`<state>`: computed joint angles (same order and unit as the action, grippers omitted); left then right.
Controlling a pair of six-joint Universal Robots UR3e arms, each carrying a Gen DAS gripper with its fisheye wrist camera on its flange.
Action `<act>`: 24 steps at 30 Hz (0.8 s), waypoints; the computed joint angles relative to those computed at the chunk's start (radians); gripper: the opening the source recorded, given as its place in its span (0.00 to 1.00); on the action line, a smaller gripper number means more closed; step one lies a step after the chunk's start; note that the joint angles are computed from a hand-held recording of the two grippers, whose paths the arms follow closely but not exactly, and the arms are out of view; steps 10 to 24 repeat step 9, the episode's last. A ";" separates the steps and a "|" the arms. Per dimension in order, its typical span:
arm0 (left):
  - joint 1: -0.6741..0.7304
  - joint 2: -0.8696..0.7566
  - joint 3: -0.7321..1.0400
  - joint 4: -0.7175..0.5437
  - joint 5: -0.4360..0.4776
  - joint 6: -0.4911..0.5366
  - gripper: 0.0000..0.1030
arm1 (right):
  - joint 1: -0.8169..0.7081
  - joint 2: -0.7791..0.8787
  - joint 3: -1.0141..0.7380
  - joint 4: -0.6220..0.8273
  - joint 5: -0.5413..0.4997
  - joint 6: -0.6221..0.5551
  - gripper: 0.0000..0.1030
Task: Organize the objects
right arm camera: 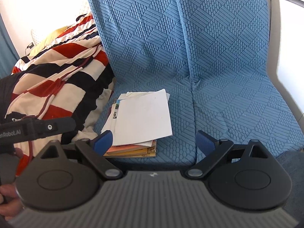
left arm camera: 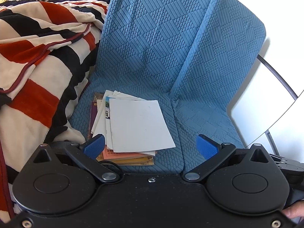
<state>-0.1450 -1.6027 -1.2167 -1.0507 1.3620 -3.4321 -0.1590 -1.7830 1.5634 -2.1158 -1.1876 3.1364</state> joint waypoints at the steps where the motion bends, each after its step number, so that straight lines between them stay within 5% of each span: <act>1: 0.000 -0.004 0.007 -0.005 0.000 0.000 0.99 | 0.000 0.000 0.000 0.000 0.000 0.001 0.93; 24: -0.006 -0.009 0.009 0.000 0.001 0.005 0.99 | -0.008 0.001 0.001 0.003 0.007 0.001 0.93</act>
